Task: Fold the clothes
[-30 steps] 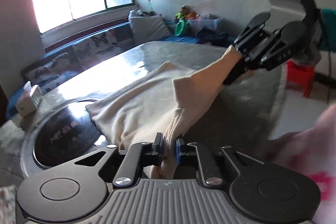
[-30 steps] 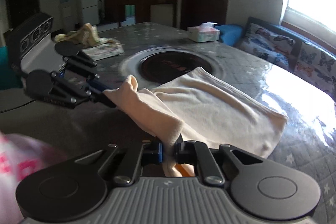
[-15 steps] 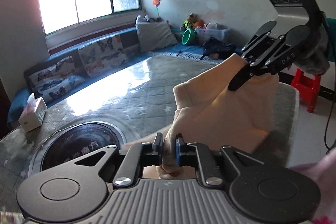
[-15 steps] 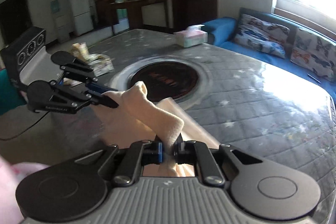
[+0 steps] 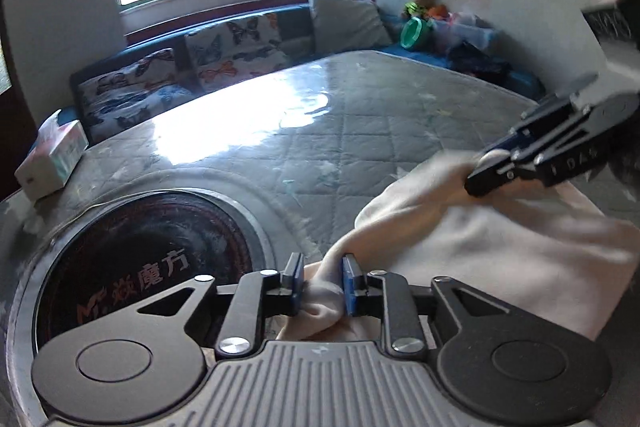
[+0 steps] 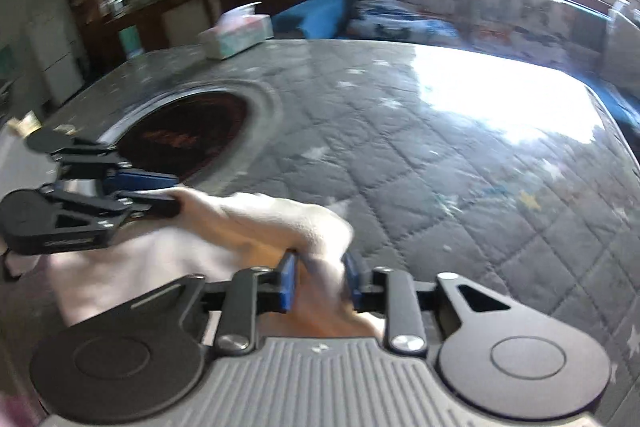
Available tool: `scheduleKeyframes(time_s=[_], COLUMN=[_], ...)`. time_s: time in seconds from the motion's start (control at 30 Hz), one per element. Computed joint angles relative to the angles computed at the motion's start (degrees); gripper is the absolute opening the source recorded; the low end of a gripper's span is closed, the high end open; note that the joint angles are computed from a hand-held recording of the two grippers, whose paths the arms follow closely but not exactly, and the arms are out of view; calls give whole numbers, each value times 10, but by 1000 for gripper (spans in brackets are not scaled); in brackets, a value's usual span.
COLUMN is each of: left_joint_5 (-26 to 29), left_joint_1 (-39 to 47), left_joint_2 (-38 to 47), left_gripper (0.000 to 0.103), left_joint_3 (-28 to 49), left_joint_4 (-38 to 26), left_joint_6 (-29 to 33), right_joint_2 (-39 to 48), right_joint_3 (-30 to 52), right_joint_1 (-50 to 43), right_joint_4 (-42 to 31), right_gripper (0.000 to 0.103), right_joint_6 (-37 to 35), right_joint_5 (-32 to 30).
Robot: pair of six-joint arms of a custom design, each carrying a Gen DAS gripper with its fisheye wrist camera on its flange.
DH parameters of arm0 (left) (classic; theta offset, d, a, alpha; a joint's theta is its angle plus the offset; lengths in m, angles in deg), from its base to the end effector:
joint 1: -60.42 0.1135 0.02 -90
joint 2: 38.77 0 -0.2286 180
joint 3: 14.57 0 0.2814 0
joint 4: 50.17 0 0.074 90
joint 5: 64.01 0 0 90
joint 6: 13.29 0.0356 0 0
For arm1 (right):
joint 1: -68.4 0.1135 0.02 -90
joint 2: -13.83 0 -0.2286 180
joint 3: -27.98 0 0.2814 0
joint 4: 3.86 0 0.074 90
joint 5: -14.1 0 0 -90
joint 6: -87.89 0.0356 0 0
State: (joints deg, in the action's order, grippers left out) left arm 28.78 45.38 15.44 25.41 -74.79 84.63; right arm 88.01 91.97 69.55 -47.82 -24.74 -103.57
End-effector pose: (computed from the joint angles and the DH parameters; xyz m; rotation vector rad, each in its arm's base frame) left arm 0.2356 -0.0651 0.1610 0.4736 2.2003 -0.1216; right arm 0.2961 0.0225 0.1981 -0.6842 2.3181 0.4377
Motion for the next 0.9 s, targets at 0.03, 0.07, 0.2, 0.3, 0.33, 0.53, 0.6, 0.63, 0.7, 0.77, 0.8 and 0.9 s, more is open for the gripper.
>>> scheduleKeyframes(time_s=[0.03,0.07,0.2,0.3,0.33,0.53,0.6,0.63,0.7,0.77,0.8,0.9], left_joint_5=[-4,-10,-39,-43,-37,-2,-6,-6,-1,12,19,25], left_joint_1=[0,-2,-15,-26,-28,-62,-63,-59,-45,-30,-24,-14], left_joint_2=[-4,-9,-47,-87,-95,-46,-1,20,57,67,61,21], left_gripper=[29,29,31,35,35,35,35,35,35,38,39,43], left_joint_3=[0,-1,-6,-12,-10,11,24,29,38,39,36,22], left_joint_4=[-1,-3,-14,-24,-30,-25,-8,1,19,28,28,16], left_joint_6=[-4,-6,-22,-43,-51,-65,-68,-69,-74,-83,-86,-85], right_joint_2=[-6,-12,-82,-128,-134,-131,-116,-110,-100,-109,-117,-174], right_joint_3=[-6,-10,-46,-65,-69,-98,-101,-102,-95,-97,-98,-112], right_joint_1=[-8,-15,-41,-57,-58,-43,-41,-42,-47,-53,-54,-57], right_joint_4=[7,9,10,-16,-22,-4,17,25,27,18,10,-35], right_gripper=[33,34,34,33,33,32,31,31,31,31,31,32], right_joint_6=[6,10,1,-5,-7,-3,15,22,27,16,9,-32], right_joint_5=[1,-1,-9,-38,-46,-44,-39,-36,-35,-35,-36,-51])
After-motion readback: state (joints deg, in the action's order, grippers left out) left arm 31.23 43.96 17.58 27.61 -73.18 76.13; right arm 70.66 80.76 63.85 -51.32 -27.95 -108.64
